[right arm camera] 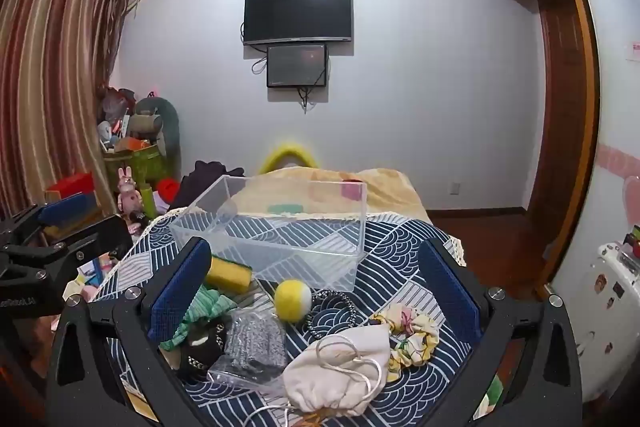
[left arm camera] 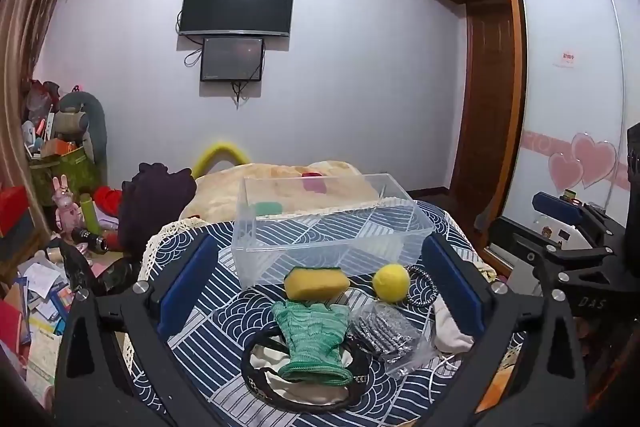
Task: Organize soft objects
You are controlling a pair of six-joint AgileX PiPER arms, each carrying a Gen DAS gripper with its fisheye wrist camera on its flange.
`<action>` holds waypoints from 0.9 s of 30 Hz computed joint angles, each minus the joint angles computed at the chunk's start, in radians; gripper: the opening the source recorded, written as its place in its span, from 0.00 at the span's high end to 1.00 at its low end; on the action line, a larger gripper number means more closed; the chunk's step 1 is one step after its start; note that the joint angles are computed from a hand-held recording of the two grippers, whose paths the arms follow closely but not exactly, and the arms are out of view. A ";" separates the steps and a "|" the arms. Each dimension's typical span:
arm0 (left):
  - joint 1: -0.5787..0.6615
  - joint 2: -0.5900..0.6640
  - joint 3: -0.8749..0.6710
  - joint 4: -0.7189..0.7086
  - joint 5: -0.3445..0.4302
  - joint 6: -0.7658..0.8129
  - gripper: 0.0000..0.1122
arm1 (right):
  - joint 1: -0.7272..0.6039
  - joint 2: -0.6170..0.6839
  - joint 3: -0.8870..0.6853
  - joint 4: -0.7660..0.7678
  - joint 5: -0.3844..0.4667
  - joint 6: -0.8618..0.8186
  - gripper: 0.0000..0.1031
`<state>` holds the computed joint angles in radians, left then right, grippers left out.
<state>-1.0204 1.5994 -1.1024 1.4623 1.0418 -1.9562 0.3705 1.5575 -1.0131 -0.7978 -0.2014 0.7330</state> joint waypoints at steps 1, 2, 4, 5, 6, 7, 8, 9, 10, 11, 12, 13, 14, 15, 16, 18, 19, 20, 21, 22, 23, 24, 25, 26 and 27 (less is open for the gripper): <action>0.000 0.000 0.000 0.003 0.000 -0.005 0.08 | 0.005 -0.017 0.016 0.043 -0.001 -0.039 0.00; 0.002 0.001 0.003 0.008 -0.002 -0.012 0.08 | 0.005 -0.017 0.016 0.046 0.001 -0.041 0.00; 0.003 -0.005 0.025 0.022 -0.001 -0.031 0.08 | 0.003 -0.017 0.017 0.037 -0.003 -0.033 0.00; 0.002 -0.004 0.026 0.025 0.000 -0.033 0.08 | 0.003 -0.017 0.017 0.035 -0.004 -0.031 0.00; 0.000 -0.005 0.026 0.026 0.003 -0.032 0.08 | 0.002 -0.016 0.018 0.035 -0.006 -0.031 0.00; -0.001 -0.004 0.026 0.027 0.004 -0.031 0.08 | 0.002 -0.016 0.018 0.035 -0.006 -0.031 0.00; -0.003 -0.001 0.025 0.027 0.005 -0.029 0.08 | 0.002 -0.017 0.019 0.035 -0.007 -0.031 0.00; -0.005 0.002 0.023 0.027 0.007 -0.027 0.08 | 0.002 -0.018 0.019 0.034 -0.007 -0.030 0.00; -0.006 0.003 0.021 0.027 0.008 -0.024 0.08 | 0.003 -0.019 0.020 0.034 -0.006 -0.029 0.00; -0.007 0.006 0.019 0.027 0.010 -0.022 0.08 | 0.002 -0.019 0.019 0.034 -0.006 -0.030 0.00; -0.007 0.007 0.017 0.026 0.012 -0.019 0.08 | 0.004 -0.020 0.020 0.039 -0.005 -0.034 0.00; -0.008 0.009 0.016 0.027 0.013 -0.017 0.08 | 0.005 -0.022 0.020 0.039 -0.005 -0.035 0.00; -0.008 0.010 0.014 0.027 0.013 -0.016 0.08 | 0.005 -0.022 0.020 0.037 -0.005 -0.033 0.00; -0.009 0.011 0.014 0.028 0.013 -0.015 0.08 | 0.006 -0.024 0.020 0.034 -0.004 -0.028 0.00; -0.010 0.009 0.016 0.029 0.014 -0.016 0.08 | 0.007 -0.025 0.021 0.032 -0.004 -0.026 0.00; -0.014 0.011 0.017 0.033 0.021 -0.019 0.08 | 0.008 -0.029 0.023 0.035 -0.005 -0.029 0.00; -0.016 0.010 0.019 0.034 0.024 -0.020 0.08 | 0.008 -0.029 0.024 0.036 -0.005 -0.030 0.00; -0.018 0.009 0.020 0.036 0.026 -0.022 0.08 | 0.009 -0.029 0.024 0.036 -0.004 -0.030 0.00; -0.020 0.007 0.022 0.037 0.027 -0.023 0.08 | 0.008 -0.029 0.024 0.032 -0.006 -0.026 0.00; -0.021 0.006 0.024 0.037 0.027 -0.024 0.08 | 0.009 -0.029 0.024 0.032 -0.006 -0.025 0.00; -0.021 0.006 0.024 0.037 0.027 -0.024 0.08 | 0.011 -0.030 0.023 0.030 -0.005 -0.022 0.00; -0.021 0.006 0.024 0.037 0.027 -0.025 0.08 | 0.010 -0.031 0.024 0.033 -0.006 -0.026 0.00; -0.021 0.006 0.024 0.037 0.026 -0.025 0.08 | 0.010 -0.031 0.024 0.033 -0.006 -0.026 0.00; -0.021 0.006 0.025 0.037 0.024 -0.027 0.08 | 0.008 -0.033 0.026 0.030 -0.008 -0.024 0.00; -0.020 0.003 0.026 0.037 0.023 -0.029 0.08 | 0.009 -0.033 0.025 0.027 -0.007 -0.020 0.00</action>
<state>-1.0408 1.6024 -1.0762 1.4990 1.0652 -1.9849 0.3794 1.5240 -0.9882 -0.7709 -0.2088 0.7133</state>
